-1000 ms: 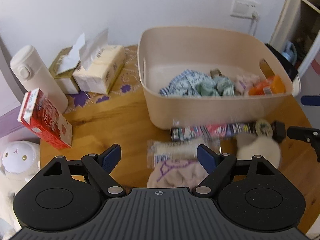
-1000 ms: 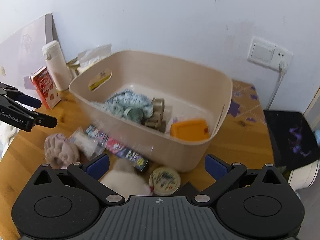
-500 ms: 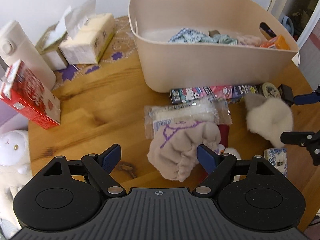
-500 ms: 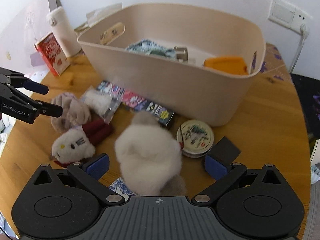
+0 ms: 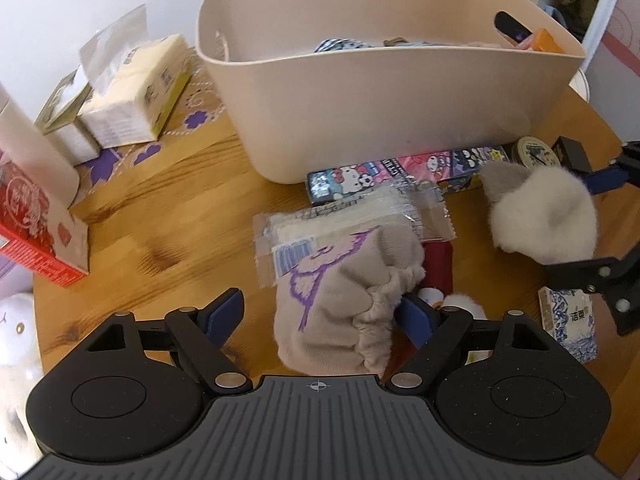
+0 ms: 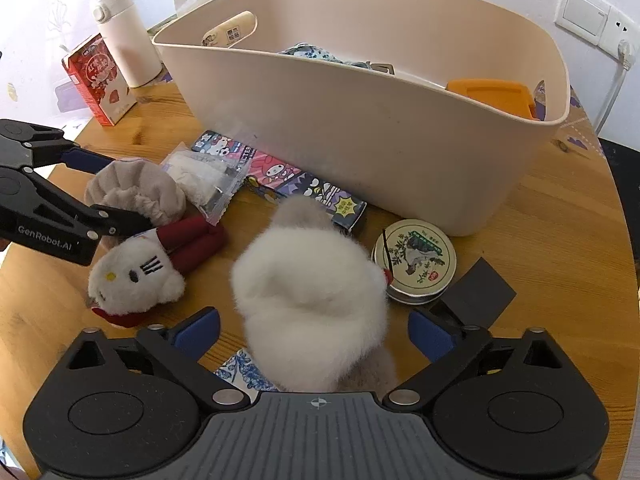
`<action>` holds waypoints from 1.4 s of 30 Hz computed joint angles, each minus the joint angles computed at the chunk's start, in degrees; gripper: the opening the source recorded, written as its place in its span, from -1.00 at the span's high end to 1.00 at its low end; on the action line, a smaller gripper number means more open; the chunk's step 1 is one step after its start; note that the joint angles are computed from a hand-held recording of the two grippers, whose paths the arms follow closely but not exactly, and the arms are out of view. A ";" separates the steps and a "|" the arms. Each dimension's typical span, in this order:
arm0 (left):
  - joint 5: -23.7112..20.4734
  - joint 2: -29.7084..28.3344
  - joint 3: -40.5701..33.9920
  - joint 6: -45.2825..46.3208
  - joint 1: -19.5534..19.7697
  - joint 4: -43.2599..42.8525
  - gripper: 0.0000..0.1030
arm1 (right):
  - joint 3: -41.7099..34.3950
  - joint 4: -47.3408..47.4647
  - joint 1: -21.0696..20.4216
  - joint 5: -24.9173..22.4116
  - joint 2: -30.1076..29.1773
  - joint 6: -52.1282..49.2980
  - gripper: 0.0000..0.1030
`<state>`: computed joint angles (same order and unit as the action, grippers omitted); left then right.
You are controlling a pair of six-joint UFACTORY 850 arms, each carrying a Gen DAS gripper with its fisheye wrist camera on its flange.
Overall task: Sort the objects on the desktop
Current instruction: 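Grasp the beige fluffy hat with left gripper while right gripper grasps the white fluffy plush, then carry hat and plush into the basket and open both grippers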
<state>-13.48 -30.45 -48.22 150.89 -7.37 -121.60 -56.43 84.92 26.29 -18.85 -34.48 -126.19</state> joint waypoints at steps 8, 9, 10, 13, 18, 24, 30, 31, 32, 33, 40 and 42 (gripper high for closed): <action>-0.83 -0.60 -0.64 -9.55 0.13 8.57 -0.12 | 0.06 -2.41 -0.07 0.38 -0.23 2.59 -0.22; -0.93 -0.61 -0.68 -10.35 0.20 9.37 -0.09 | 0.17 -2.14 -0.15 0.25 -0.15 2.13 -0.15; -1.01 -0.55 -0.73 -12.15 0.27 11.00 -0.06 | 0.28 -1.95 -0.21 0.10 -0.07 1.75 0.01; -0.97 -0.41 -0.90 -16.10 0.46 14.32 -0.01 | 0.76 -0.51 -0.38 -0.15 0.33 -0.88 0.35; -1.18 0.77 -0.02 -16.32 0.87 13.23 0.04 | 2.14 2.47 -0.89 -0.94 1.63 -6.20 0.58; -2.47 3.39 2.21 -14.11 1.97 10.18 0.04 | 3.78 5.10 -2.41 -2.68 3.41 -9.90 0.60; -4.92 5.39 3.29 -19.65 3.64 13.20 0.04 | 5.48 9.22 -4.43 -5.81 5.76 -14.29 0.60; -5.02 5.80 3.50 -19.85 3.71 13.04 0.04 | 5.66 9.94 -4.64 -6.04 6.06 -14.84 0.60; -4.94 6.07 3.53 -21.32 3.77 14.17 0.04 | 5.76 10.44 -4.88 -6.36 6.31 -15.14 0.60; -4.80 6.45 3.70 -22.11 3.74 14.38 0.04 | 5.84 10.66 -5.20 -6.79 6.61 -15.17 0.60; -7.16 9.92 5.55 -20.00 3.93 11.33 0.04 | 6.33 12.44 -6.54 -8.78 8.14 -16.18 0.60; -7.43 10.77 5.78 -20.11 3.77 11.26 0.04 | 6.55 13.27 -7.01 -9.70 8.83 -16.93 0.60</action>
<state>-20.91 -19.68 -42.44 130.78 -3.60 -110.34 -49.88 98.19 19.29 -28.54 -25.65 -143.12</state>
